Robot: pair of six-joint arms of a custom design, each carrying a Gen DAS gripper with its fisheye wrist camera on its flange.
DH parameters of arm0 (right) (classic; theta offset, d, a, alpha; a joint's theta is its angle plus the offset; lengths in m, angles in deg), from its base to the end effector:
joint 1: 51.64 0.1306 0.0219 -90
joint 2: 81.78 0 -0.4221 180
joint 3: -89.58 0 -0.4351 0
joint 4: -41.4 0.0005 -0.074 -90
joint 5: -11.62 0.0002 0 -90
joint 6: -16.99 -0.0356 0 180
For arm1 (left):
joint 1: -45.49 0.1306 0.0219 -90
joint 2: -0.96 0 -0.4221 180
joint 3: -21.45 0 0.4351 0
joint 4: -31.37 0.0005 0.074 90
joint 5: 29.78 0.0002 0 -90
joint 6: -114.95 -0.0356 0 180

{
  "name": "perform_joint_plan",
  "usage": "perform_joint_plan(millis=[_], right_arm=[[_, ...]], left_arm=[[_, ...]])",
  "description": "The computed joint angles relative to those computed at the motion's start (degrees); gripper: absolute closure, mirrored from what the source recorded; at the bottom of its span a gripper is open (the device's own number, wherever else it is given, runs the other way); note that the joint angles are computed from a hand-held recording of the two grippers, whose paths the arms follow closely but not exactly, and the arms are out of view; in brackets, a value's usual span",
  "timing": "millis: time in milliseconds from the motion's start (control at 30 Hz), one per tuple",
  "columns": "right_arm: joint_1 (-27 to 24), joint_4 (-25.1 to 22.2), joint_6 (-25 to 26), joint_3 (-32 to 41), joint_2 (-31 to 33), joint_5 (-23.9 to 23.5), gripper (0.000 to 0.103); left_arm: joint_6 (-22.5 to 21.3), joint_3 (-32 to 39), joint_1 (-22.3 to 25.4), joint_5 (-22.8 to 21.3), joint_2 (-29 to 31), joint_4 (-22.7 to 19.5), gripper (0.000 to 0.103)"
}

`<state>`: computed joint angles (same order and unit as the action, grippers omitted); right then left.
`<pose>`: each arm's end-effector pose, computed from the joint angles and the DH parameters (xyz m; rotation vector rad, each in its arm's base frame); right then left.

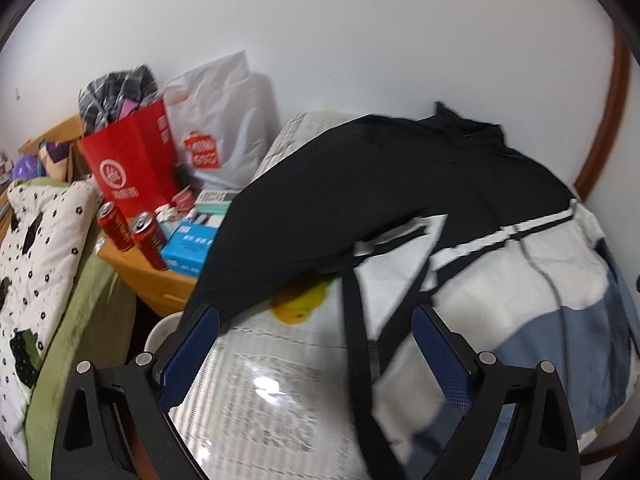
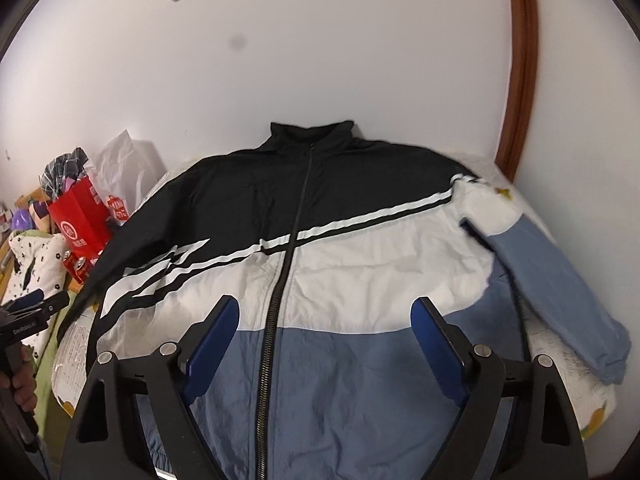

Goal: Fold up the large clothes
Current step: 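Grasp the black side panel of the jacket with the left tool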

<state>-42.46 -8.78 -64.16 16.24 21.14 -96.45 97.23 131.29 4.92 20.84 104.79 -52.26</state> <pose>0.6149 0.1101 0.4921 -0.5173 2.3048 0.3776 0.4527 -0.3585 0.4868 -0.7583 2.3232 0.2626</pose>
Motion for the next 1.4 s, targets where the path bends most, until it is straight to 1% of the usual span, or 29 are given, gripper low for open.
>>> perform_joint_plan(millis=[167, 333, 400, 467, 600, 667, 700, 733, 767, 800, 867, 900, 933, 967, 1000, 1033, 1067, 1133, 1200, 1333, 1400], right_arm=[[0.23, -1.55, -0.65, 1.48, 2.61, 2.81, 0.016], [0.28, -1.95, -1.05, 1.74, 4.21, 5.39, 0.016], [0.29, -1.89, -1.69, 1.85, 4.84, 6.52, 0.016], [0.33, -2.03, -1.85, 1.95, 5.26, 7.04, 0.016], [0.60, -2.14, -1.73, 1.72, 5.81, 9.08, 0.016], [0.69, -2.37, -1.87, 1.67, 5.94, 9.70, 0.016], [0.70, -2.40, -1.96, 1.48, 5.87, 9.99, 0.016], [0.71, -2.45, -1.97, 1.35, 5.81, 10.24, 0.016], [0.71, -2.46, -2.00, 1.17, 5.70, 10.56, 0.016], [0.71, -2.37, -2.05, 0.85, 5.45, 11.03, 0.016], [0.66, -2.10, -2.28, 0.26, 4.97, 11.53, 0.016], [0.56, -2.01, -2.43, -0.09, 4.63, 11.73, 0.016], [0.47, -1.91, -2.53, -0.38, 4.34, 11.86, 0.016], [0.31, -1.73, -2.64, -0.69, 4.03, 11.88, 0.016], [0.11, -1.54, -2.68, -1.10, 3.64, 11.83, 0.016], [-0.11, -1.52, -2.68, -1.40, 3.30, 11.76, 0.016], [-0.28, -1.59, -2.69, -1.57, 3.07, 11.76, 0.016], [-0.68, -1.52, -2.53, -1.89, 2.58, 11.71, 0.016], [-1.05, -1.38, -2.27, -1.83, 2.31, 11.05, 0.016], [-1.49, -1.05, -1.58, -0.68, 2.41, 9.19, 0.016], [-1.65, -0.85, -1.34, 0.01, 2.61, 7.91, 0.016]], left_arm=[[0.26, -4.81, 2.54, 2.02, -1.58, 0.67, 0.006], [-1.57, -9.31, 4.76, 4.37, -3.13, 4.42, 0.006], [-2.60, -10.23, 5.62, 4.81, -3.00, 5.35, 0.007], [-3.71, -10.54, 6.23, 4.72, -2.60, 5.77, 0.010], [-5.52, -10.42, 7.03, 4.23, -1.29, 5.27, 0.011], [-6.43, -10.79, 7.39, 3.82, -1.19, 6.18, 0.017], [-6.54, -10.97, 7.56, 3.21, -1.19, 6.68, 0.017], [-6.40, -11.17, 7.77, 2.73, -1.28, 7.06, 0.021], [-6.22, -11.20, 7.95, 2.41, -1.27, 7.37, 0.028], [-6.08, -11.31, 8.09, 2.12, -1.34, 7.87, 0.032], [-5.80, -11.60, 8.40, 1.86, -1.59, 9.00, 0.046], [-5.37, -12.02, 8.59, 2.03, -1.91, 9.96, 0.051], [-4.88, -12.51, 8.64, 2.16, -2.33, 10.90, 0.062], [-4.76, -12.96, 8.79, 2.42, -2.74, 11.89, 0.071], [-4.74, -13.16, 8.86, 2.74, -3.00, 12.60, 0.075], [-4.80, -13.23, 8.93, 3.03, -3.21, 13.11, 0.084], [-4.61, -13.20, 8.92, 3.16, -3.35, 13.32, 0.089], [-3.99, -13.20, 8.77, 2.90, -3.95, 13.88, 0.092], [-3.62, -12.73, 8.46, 2.33, -4.32, 13.66, 0.093], [-3.13, -9.39, 7.42, -0.71, -4.02, 11.34, 0.094], [-3.77, -7.50, 7.10, -1.61, -3.65, 10.85, 0.094]])
